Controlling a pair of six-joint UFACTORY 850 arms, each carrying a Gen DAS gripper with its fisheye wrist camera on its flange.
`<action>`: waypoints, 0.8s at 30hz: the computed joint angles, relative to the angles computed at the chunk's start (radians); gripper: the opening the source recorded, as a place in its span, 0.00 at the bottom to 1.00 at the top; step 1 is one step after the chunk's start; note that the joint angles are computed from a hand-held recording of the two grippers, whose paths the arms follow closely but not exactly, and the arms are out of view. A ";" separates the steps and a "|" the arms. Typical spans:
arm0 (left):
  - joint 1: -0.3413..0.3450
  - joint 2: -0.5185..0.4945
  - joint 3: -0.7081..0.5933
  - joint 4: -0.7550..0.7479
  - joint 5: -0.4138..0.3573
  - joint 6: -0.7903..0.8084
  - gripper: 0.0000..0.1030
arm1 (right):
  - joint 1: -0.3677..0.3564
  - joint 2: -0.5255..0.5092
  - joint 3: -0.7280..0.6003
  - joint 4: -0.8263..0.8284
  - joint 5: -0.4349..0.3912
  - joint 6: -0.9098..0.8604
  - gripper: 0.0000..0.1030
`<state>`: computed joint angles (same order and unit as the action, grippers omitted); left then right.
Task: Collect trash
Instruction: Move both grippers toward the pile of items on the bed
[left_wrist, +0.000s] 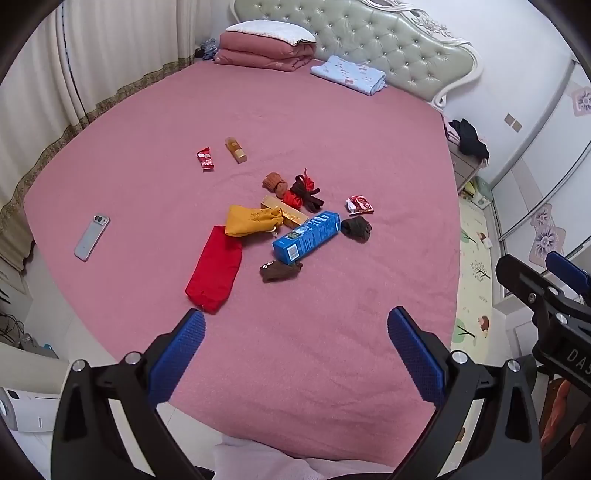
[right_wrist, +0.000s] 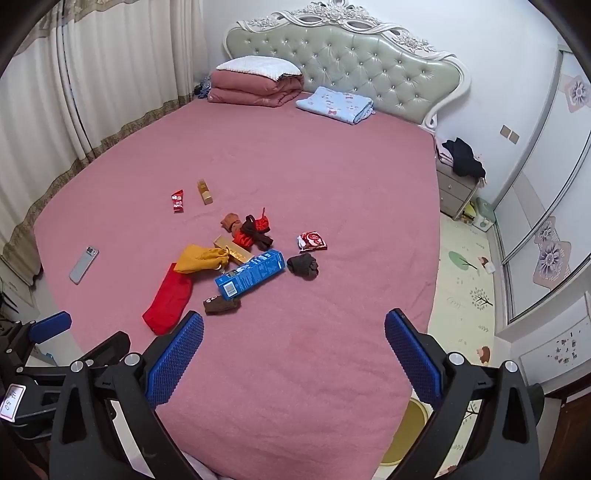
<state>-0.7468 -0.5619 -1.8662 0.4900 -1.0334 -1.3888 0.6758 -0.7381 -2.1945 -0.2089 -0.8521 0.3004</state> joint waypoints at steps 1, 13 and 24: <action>-0.002 -0.001 -0.003 -0.001 -0.003 0.002 0.96 | 0.000 0.002 0.004 0.000 0.002 0.003 0.92; 0.003 0.012 0.018 -0.034 0.015 0.043 0.96 | 0.004 -0.001 0.004 0.002 -0.008 0.007 0.92; 0.003 0.025 0.039 -0.034 0.024 0.042 0.96 | 0.014 -0.017 -0.020 -0.003 -0.033 0.012 0.92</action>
